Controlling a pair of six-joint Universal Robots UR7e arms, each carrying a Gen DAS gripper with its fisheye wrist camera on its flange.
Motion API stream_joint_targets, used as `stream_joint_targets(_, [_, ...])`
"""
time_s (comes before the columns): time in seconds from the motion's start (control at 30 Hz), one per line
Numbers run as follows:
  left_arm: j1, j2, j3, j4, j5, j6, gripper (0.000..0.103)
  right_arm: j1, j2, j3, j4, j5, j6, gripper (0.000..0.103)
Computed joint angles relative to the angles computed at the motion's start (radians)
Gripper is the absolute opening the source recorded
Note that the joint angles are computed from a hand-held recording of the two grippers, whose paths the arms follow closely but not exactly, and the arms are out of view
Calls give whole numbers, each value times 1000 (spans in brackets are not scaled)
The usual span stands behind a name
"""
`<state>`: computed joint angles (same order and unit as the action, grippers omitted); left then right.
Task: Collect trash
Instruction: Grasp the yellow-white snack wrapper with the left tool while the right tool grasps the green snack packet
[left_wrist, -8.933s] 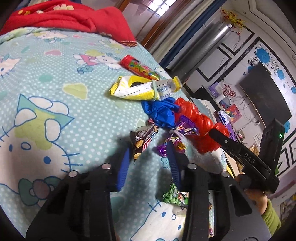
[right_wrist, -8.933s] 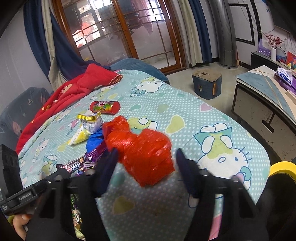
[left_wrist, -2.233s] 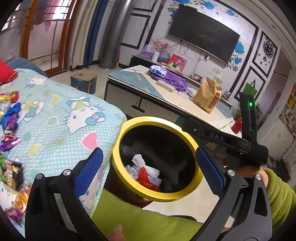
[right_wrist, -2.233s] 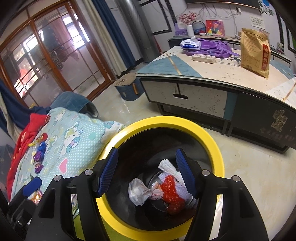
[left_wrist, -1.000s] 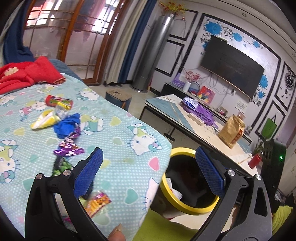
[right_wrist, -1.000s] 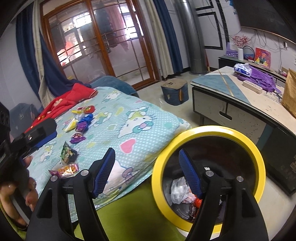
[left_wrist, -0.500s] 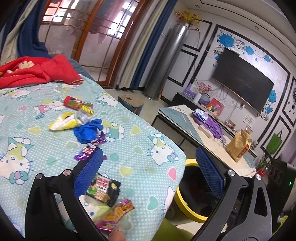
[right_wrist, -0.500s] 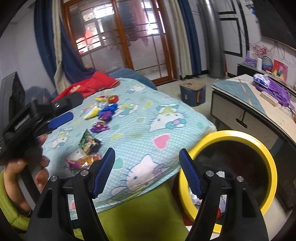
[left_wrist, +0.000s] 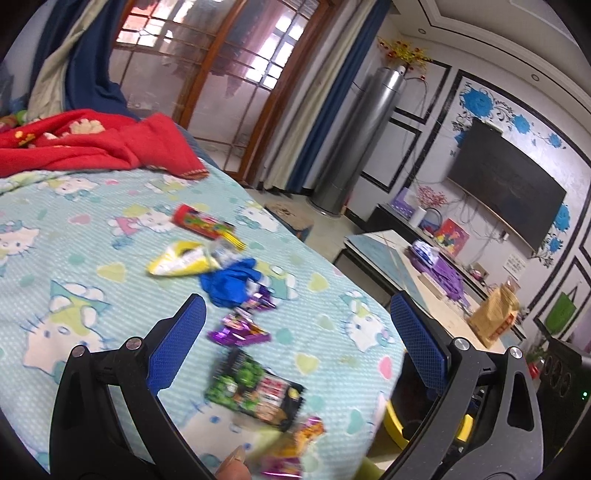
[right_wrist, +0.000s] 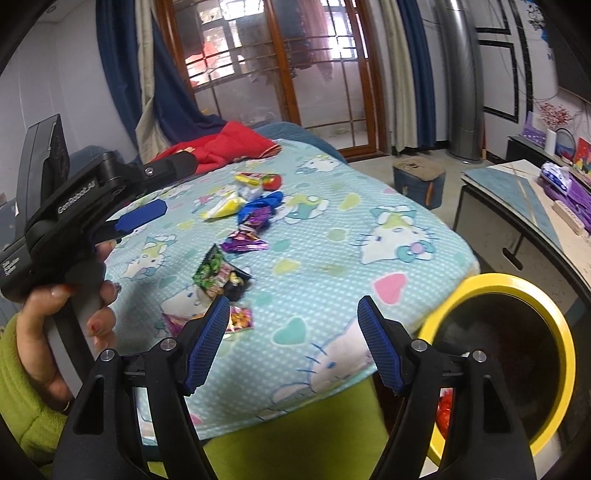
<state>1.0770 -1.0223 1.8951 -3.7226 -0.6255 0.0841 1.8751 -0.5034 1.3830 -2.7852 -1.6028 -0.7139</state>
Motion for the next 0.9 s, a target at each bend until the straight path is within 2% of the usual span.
stream_joint_targets(0.37, [33, -43, 14, -45, 56, 20, 92, 34, 85, -108, 125, 19, 17, 69])
stream_joint_targets(0.6, [68, -44, -5, -49, 57, 21, 92, 47, 142, -186, 189, 7, 45, 69])
stream_joint_targets(0.8, [121, -57, -23, 39, 17, -72, 91, 56, 187, -250, 236, -11, 58, 69])
stream_joint_targets(0.9, [149, -68, -31, 93, -22, -149, 83, 59, 201, -265, 248, -23, 53, 69])
